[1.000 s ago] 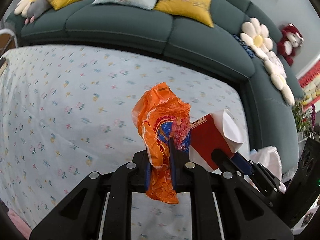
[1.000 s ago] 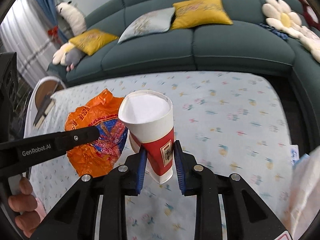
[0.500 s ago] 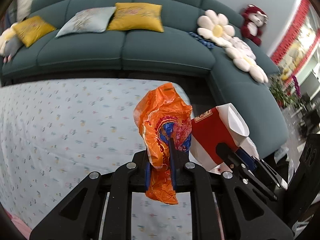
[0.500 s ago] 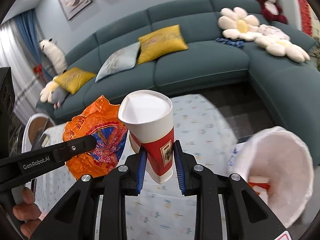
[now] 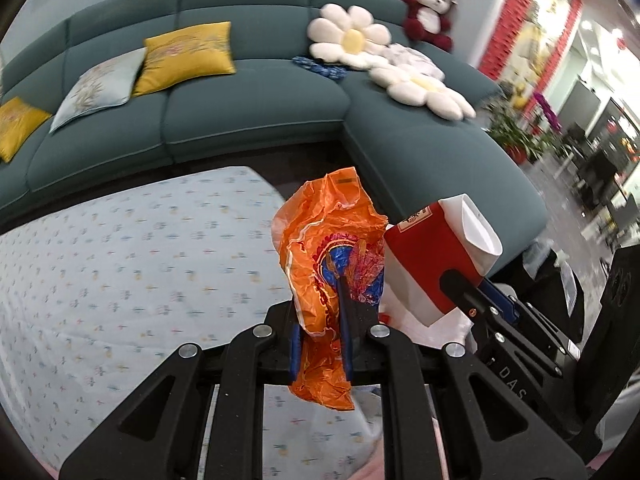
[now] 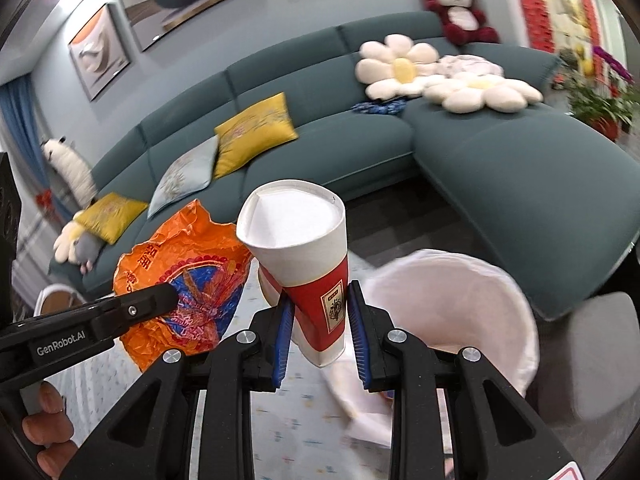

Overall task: Collect trash
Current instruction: 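Carry the orange packet and cup to the bin and release both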

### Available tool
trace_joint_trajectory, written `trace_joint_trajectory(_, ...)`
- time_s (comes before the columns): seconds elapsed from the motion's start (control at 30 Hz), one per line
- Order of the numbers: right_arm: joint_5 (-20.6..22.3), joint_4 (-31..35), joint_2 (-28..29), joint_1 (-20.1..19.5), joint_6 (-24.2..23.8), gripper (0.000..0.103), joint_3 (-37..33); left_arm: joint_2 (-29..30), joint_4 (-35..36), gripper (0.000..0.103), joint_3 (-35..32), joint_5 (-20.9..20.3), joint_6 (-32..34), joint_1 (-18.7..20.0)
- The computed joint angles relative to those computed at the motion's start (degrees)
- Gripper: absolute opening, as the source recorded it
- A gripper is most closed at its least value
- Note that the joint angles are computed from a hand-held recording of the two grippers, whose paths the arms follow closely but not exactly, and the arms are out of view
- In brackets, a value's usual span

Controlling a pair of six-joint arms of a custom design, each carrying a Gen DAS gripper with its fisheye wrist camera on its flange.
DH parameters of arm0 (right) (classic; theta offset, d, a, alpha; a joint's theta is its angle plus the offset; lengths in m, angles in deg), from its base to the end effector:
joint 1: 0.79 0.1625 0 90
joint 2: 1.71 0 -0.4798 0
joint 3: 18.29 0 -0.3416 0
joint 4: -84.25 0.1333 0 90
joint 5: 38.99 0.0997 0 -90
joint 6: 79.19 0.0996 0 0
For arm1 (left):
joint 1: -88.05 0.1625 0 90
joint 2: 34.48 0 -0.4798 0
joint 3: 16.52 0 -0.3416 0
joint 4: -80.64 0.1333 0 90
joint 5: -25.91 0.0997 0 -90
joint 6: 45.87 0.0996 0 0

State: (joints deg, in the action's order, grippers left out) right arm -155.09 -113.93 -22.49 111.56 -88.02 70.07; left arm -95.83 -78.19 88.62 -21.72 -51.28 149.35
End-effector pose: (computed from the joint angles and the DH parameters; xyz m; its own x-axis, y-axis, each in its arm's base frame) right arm 0.3538 -0.6252 0.0139 -0.8840 -0.1836 0.4300 -0.4295 0.6821 -0.5918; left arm -0.1114 -0.6209 0.3227 -0.8225 0.0292 -0.5680 0.3591 0.8010 -0.4789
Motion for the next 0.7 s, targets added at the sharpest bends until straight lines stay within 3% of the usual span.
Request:
trace_joint_trajectory(0.23,-1.1,-5.0,-2.7,-2.6,0.7,0.025,5.5,2.9,0.7,0.014,-0.9,-1.5,0.0,-1.2)
trace_joint_trajectory(0.7,-0.5,-8.3,-4.0,-5.4,1.7,0.025,8.9,6.6,2.1,0.015,-2.6,-1.8,0.3,-1.9)
